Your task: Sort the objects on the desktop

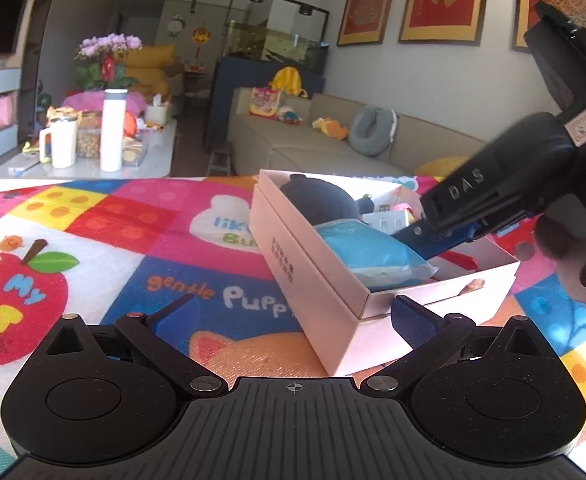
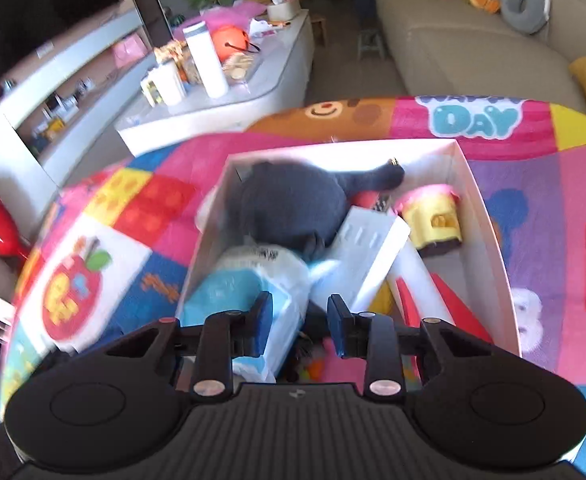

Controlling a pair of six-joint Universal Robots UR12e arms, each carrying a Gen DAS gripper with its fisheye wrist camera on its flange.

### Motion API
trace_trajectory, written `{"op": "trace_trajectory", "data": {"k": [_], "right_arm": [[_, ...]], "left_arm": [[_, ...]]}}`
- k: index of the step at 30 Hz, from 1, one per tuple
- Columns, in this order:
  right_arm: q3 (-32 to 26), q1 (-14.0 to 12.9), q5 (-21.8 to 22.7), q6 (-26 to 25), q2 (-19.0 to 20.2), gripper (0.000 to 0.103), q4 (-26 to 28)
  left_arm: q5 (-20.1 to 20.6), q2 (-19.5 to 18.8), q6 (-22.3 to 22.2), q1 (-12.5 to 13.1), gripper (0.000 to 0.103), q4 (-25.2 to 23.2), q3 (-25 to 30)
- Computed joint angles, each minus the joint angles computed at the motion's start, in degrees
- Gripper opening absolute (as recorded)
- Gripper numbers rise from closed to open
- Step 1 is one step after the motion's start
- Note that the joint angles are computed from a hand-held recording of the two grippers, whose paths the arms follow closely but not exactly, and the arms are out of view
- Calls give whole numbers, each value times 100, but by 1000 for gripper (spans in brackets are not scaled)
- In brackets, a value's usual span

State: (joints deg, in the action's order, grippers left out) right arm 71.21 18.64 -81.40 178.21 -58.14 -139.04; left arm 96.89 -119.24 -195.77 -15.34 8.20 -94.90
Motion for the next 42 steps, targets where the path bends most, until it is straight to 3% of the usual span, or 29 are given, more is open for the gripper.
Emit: {"op": "trace_trajectory", "data": {"k": [2,5,9,13,16,22,23,28,31,35,36,37,39,42], "right_arm": [[59,-22,43,-66,-51,31,-51],[40,-88,-33,487,-24,41,-260],[-351,-106,-441,1358,305,41,-127],[-488,-90,-421,1557,500,42,-456],[-543,-27,-575,1363,532,23,-484],[-53,-141,-274,1362,180,14,-1010],[-5,-146,-370,1339,132,2,-1014],[179,-88,-1041,1071,20,4,-1185],[194,-200,-209,1249,-35,6,-927],[89,-290,1215,1428,37,6,-637],[38,-245,1323,1341,73,6,-542],[-29,-173,1191,1152,109,6,-417],[-128,21,438,778,169,6,-348],[-114,-26,377,1024,142,13,-524]], "left_arm": [[26,-1,25,-4,103,3,3],[60,-2,36,-13,103,-2,9],[273,-9,17,-29,103,1,14],[291,0,-128,5,103,-56,13],[314,11,-196,24,103,-66,-2],[592,-4,-190,-19,103,-27,13],[643,-4,-205,-24,103,-18,14],[793,-3,-292,-36,103,-50,28],[788,6,-300,-33,103,-59,22],[746,9,-310,-18,103,-28,8],[734,11,-315,-15,103,-16,1],[714,9,-311,-10,103,-5,-1],[690,14,-281,-12,103,10,-7],[630,25,-266,-9,103,65,-24]]}}
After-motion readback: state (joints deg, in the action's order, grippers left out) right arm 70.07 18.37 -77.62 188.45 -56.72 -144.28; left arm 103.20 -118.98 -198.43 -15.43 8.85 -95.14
